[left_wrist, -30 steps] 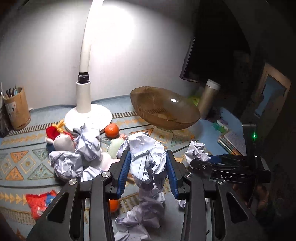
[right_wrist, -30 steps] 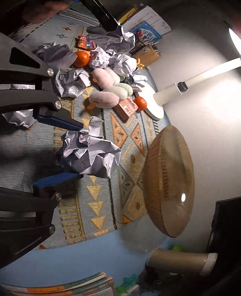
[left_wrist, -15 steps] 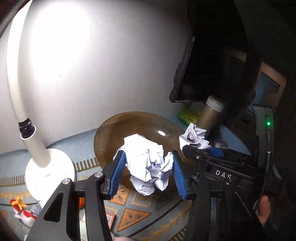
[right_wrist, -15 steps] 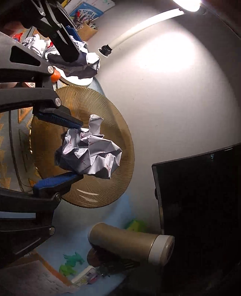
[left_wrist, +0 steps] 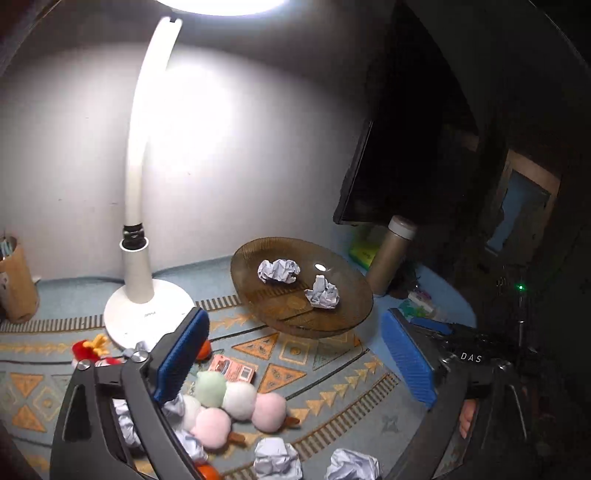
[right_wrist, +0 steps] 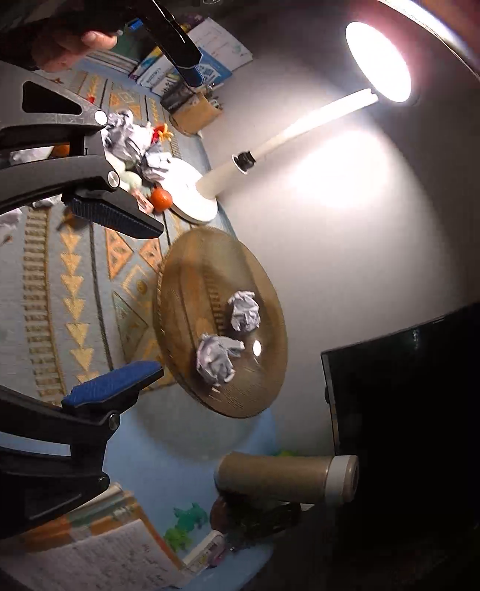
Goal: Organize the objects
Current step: 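Carry the paper ball into the wicker bowl with the right gripper while the left gripper grasps another paper ball, then grasp a crumpled paper ball on the rug with the left gripper while the right gripper grasps another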
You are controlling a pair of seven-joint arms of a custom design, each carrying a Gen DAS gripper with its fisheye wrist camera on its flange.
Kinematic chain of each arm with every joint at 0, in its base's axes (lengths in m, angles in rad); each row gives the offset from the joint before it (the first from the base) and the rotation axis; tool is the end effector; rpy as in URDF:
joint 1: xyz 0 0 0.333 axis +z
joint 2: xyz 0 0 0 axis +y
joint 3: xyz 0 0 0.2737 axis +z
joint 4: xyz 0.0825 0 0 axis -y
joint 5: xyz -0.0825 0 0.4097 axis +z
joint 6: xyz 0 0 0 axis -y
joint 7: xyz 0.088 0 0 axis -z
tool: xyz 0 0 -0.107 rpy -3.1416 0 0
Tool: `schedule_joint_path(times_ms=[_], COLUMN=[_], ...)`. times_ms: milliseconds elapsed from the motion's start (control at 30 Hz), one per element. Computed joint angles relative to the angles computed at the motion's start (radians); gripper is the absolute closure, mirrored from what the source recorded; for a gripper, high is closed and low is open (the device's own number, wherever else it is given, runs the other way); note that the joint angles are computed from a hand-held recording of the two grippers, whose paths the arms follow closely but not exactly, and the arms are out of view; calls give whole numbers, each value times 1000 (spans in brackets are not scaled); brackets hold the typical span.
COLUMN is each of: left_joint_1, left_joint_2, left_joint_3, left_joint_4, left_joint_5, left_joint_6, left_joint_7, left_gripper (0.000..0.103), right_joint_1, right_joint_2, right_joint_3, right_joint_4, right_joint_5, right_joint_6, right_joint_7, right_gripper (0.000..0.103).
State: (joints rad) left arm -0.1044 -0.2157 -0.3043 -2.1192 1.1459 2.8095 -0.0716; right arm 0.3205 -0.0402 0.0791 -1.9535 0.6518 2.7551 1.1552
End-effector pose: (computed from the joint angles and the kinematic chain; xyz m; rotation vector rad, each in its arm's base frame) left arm 0.4999 -0.2743 0.5299 -1.7664 1.3562 -1.1531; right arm 0.5812 0.2190 0.5363 -1.7984 1.3049 -0.2858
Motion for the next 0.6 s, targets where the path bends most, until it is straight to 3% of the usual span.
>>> schedule_joint_path(times_ms=[33,100,167,233,267,367,400,500,600], left_joint_1=[6,-11,-28,-51,-57,-53,-44,-44,-49], left_joint_2=[-68,-186,-266,-300,-298,-283,-274,-271,-292], left_joint_3=[-30,-67,-105,-120,-121,-127,-138,-134,-129], left_joint_4=[-61,-181,-276,-351,-375,-423,-429,-439,-458], left_joint_5=[69,77,42,-24,-45,-56,-37,-27,-3], left_joint_6=[-38,-105,-182,-243,-246,-221,-216,-208,-187], left_joint_7=[-107,-193,-249,-257,-264,-302,-337,-368,-398], left_gripper=[1,1,1,1,1,1,1,1,1], right_joint_1=[10,45,108,208,212,145,170,140,129], right_joint_2=[-41,-112,-160,-166,-152,-111,-106,-85,-91], right_joint_3=[2,1,-4,-48,-43,3,-20,-14,-25], right_joint_4=[-49,-149,-241,-281,-280,-268,-259,-241,-237], right_joint_5=[65,163,295,563,607,450,484,439,518], right_joint_6=[-12,13,115,241,257,204,206,158,118], right_joint_7=[-57,-159,-296,-552,-586,-431,-471,-398,-444], right_gripper=[36,36,36,35,34,34,34,33,33])
